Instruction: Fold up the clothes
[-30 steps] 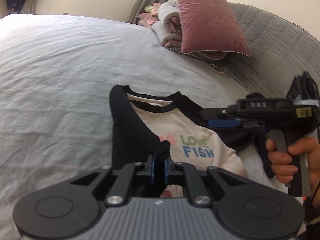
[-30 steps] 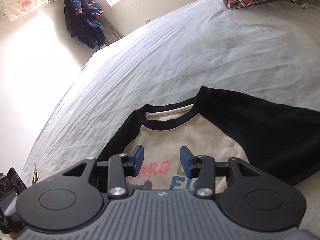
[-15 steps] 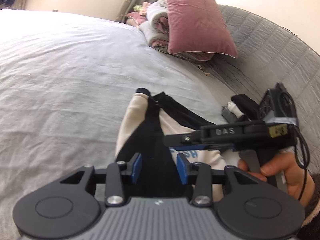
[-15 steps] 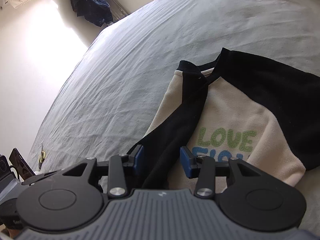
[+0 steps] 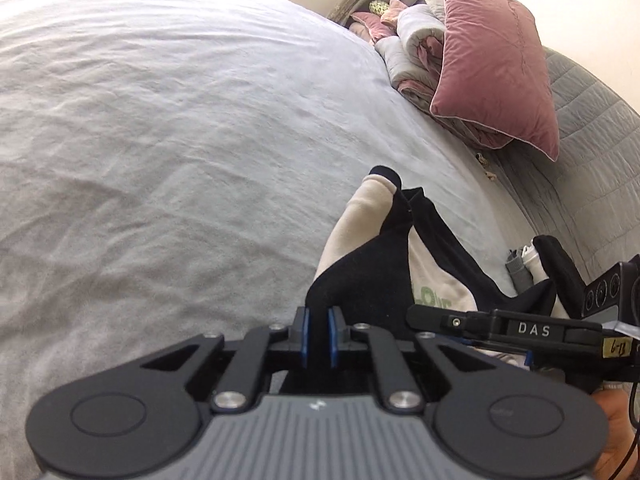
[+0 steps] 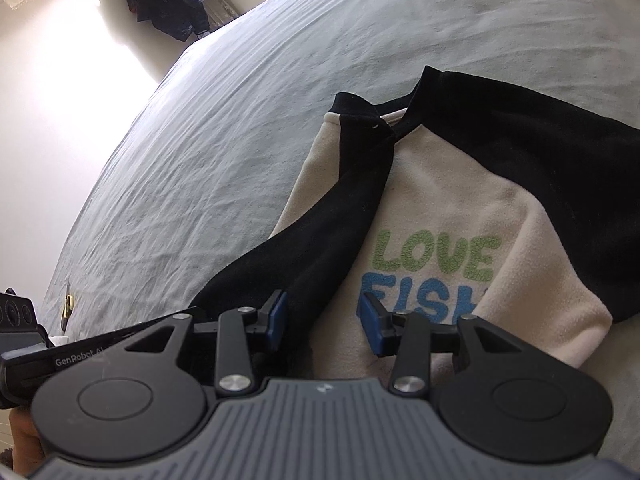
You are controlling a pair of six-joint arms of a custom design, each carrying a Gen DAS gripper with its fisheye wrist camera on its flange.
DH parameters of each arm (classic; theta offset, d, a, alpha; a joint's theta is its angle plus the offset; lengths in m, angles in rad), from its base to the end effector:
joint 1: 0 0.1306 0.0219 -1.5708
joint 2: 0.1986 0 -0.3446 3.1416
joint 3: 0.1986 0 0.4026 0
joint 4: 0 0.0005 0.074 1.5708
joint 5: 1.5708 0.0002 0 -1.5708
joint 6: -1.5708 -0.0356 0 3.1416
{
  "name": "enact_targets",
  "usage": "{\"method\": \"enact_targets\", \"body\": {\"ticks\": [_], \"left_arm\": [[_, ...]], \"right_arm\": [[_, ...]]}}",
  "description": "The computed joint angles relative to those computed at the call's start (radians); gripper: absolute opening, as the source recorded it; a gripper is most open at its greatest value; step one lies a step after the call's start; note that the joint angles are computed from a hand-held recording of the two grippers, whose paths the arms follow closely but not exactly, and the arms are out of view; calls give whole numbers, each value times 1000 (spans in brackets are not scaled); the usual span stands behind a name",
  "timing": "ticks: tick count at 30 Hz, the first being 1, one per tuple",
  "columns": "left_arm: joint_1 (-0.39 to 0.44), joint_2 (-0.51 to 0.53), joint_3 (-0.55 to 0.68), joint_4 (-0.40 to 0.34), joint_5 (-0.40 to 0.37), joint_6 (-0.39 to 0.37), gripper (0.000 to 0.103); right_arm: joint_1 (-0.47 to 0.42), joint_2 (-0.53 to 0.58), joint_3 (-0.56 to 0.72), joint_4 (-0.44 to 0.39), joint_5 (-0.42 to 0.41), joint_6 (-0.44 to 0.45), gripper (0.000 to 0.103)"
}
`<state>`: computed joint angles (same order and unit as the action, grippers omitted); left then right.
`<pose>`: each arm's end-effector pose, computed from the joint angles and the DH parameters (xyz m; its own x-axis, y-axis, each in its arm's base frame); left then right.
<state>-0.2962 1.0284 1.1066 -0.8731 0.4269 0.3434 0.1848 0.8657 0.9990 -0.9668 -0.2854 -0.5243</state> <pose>0.3604 -0.1259 0.4104 -0.8257 -0.0684 -0.5600 0.2815 0.8102 -0.5141 0.3190 0.0693 0.4052 -0.8113 0.3370 -0.4776 0.0506 0.8545 0.5170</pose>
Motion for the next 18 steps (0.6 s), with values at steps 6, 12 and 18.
{"method": "enact_targets", "body": {"ticks": [6, 12, 18], "left_arm": [[-7, -37, 14, 16, -134, 3, 3], [48, -14, 28, -10, -109, -1, 4], [64, 9, 24, -8, -57, 18, 51]], "right_arm": [[-12, -2, 3, 1, 23, 8, 44], [-29, -6, 2, -9, 13, 8, 44], [-41, -12, 6, -10, 17, 1, 44]]}}
